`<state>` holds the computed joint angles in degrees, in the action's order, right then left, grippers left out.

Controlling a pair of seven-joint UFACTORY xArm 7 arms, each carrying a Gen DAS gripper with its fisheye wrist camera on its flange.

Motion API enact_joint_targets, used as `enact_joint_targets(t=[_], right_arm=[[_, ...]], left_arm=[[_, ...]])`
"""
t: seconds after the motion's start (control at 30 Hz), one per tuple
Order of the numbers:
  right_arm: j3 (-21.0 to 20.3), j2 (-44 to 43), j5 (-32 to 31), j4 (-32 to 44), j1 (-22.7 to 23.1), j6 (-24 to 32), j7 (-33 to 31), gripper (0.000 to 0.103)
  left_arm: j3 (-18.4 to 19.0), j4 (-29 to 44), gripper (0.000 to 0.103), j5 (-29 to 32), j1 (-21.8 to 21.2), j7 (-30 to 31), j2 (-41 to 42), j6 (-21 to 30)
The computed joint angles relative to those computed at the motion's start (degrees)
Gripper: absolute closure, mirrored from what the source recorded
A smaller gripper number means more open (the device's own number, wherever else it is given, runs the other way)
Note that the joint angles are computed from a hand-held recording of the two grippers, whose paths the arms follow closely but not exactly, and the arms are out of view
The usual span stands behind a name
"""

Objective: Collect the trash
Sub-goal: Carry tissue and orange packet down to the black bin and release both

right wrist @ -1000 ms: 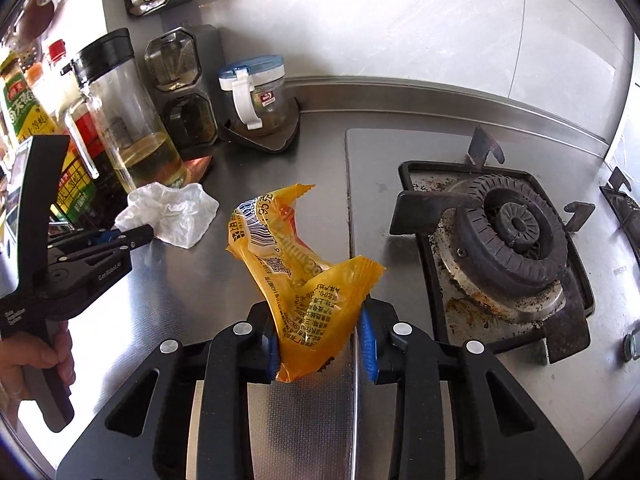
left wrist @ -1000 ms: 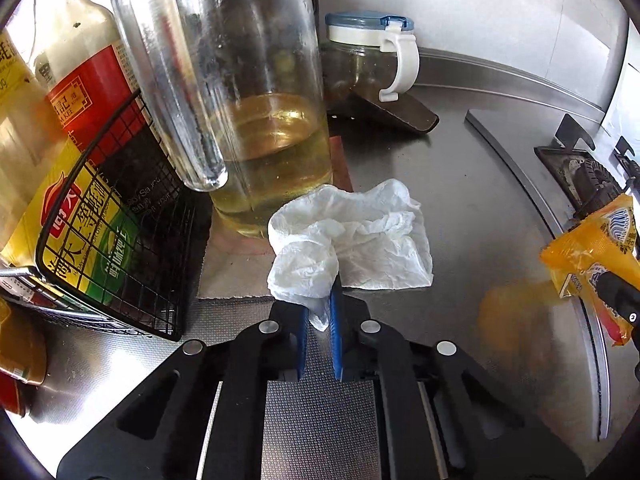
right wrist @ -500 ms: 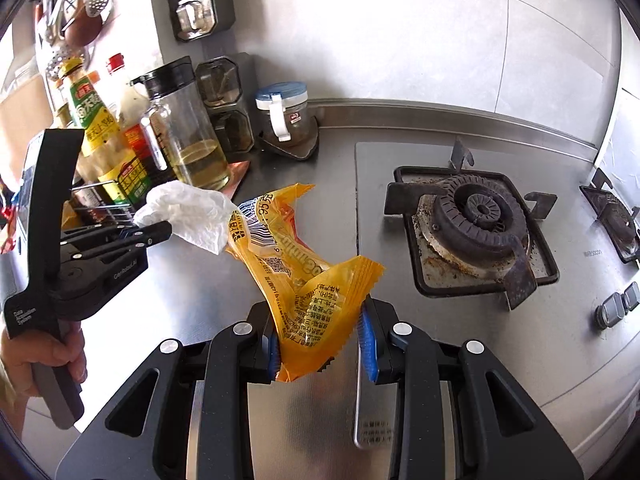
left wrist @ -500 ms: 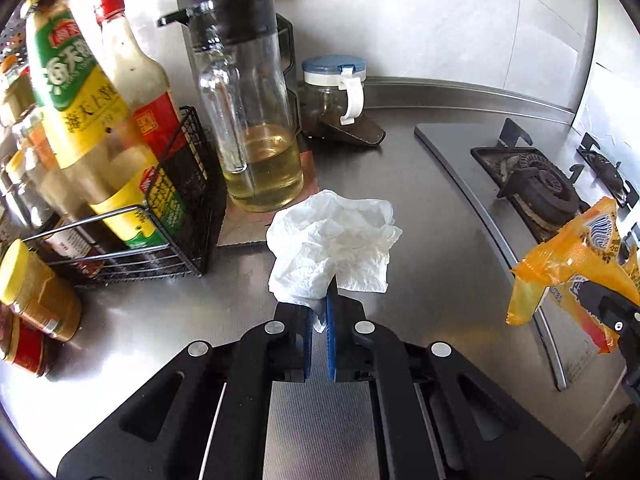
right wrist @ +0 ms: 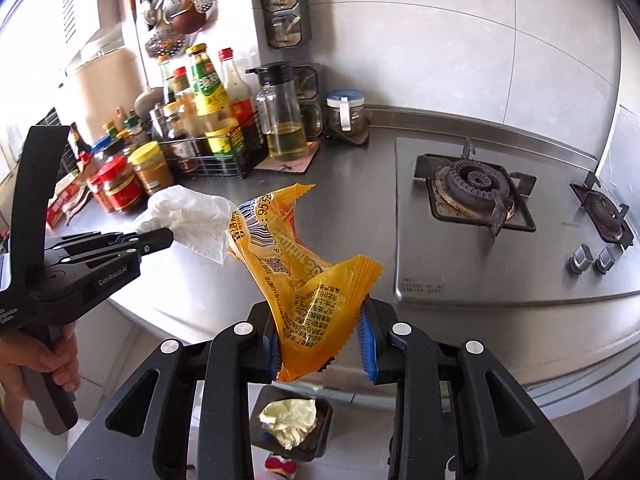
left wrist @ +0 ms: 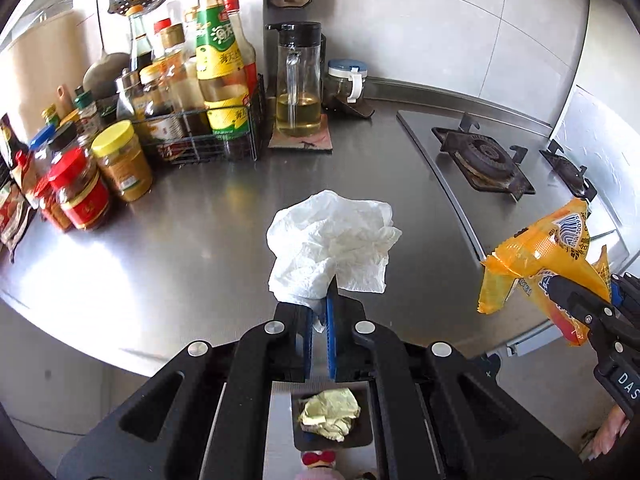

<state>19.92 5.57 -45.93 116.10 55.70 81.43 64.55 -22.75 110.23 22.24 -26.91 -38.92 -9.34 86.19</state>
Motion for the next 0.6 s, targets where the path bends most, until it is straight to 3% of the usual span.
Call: enact_joint_targets(t=[0.3,0.47,0.6], right_arm=[[4.8,-6.4,10.9,-16.2,-2.8,-7.0,6.7,0.072],[6.3,-8.2,15.1,-24.6,-4.8,-11.4,9.3,0.072],[6.2,-9.1,19.9,-32.7,-6.6,-18.3,11.8,0.072]], left_arm=[[-0.5,-21.1,0.099,-12.0,1.3,-4.8,-18.1,-0.3],[-0.4,-33.9,0.099,-18.5,1.9,-5.5,-26.0,-3.6],[-0.3,-44.0,0.099,-23.5,1.6,-4.6,-29.9,-7.0]])
